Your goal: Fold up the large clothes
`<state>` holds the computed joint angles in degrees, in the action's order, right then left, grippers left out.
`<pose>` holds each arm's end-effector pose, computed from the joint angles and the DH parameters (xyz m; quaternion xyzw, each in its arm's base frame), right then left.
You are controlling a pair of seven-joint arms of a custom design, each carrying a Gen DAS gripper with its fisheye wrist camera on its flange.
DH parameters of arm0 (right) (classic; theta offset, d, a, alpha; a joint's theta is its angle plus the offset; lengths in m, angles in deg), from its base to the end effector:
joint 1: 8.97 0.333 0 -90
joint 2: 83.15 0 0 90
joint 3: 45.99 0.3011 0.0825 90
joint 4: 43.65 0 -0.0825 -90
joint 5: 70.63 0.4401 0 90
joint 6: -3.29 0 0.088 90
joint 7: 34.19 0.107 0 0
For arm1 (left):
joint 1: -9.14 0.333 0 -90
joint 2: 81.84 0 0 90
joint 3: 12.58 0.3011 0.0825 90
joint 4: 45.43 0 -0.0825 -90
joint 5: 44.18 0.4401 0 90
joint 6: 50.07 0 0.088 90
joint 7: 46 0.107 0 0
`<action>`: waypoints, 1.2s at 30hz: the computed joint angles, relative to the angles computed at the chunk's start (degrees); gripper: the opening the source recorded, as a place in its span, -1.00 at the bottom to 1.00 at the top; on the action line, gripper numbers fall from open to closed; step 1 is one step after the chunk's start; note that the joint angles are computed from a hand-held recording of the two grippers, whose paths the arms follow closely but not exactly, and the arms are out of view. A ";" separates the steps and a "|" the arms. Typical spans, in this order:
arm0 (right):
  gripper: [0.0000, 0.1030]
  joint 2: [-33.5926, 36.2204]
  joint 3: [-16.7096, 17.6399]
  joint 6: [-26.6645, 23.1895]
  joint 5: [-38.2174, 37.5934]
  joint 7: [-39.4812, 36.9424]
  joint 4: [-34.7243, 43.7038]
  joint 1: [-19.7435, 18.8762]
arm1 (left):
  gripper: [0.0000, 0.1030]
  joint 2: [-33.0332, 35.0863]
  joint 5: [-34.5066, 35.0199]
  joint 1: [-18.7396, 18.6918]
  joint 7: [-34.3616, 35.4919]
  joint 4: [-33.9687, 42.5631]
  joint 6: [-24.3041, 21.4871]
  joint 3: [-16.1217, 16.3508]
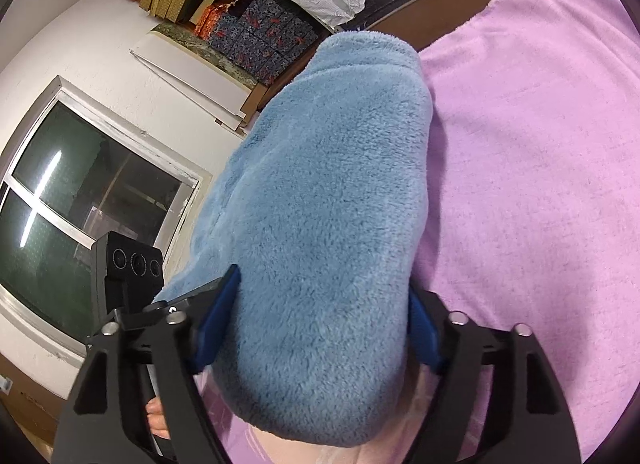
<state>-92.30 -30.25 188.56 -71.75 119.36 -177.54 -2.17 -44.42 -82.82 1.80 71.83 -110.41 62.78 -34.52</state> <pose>0.5329 0.2280 0.4807 -0.3752 0.7795 -0.0407 0.5000 0.7212 -0.3486 0.4672 0.3850 -0.8156 0.3686 0.2252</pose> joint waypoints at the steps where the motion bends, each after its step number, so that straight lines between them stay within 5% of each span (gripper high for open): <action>1: 0.19 -0.19 0.64 -0.17 -0.41 0.16 0.06 -0.68 | 0.54 -0.52 -0.30 0.15 0.39 -0.66 0.40 -0.16; 6: 0.12 -1.19 -1.56 1.20 0.63 -1.43 -0.76 1.88 | 0.54 -3.95 -2.09 0.48 2.30 -4.36 2.69 -0.60; 12: 0.10 -5.04 -2.99 3.69 4.43 -4.68 -3.63 4.46 | 0.50 -15.63 -9.58 2.26 8.57 -17.87 8.00 -0.67; 16: 0.10 -11.79 1.80 2.86 6.08 -6.74 -7.46 1.34 | 0.50 -23.64 -15.64 2.05 12.47 -25.87 7.65 0.58; 21: 0.10 -22.90 5.02 -0.10 6.70 -5.80 -13.50 0.37 | 0.50 -33.98 -20.35 -0.64 16.05 -36.11 8.53 3.19; 28: 0.11 -35.87 3.77 -6.49 5.21 -3.21 -21.28 5.58 | 0.49 -44.27 -23.12 -5.80 16.70 -48.16 9.45 7.54; 36: 0.12 -38.23 1.45 -7.25 4.10 -0.95 -26.55 11.34 | 0.49 -44.24 -16.18 -10.22 13.76 -53.03 15.16 9.13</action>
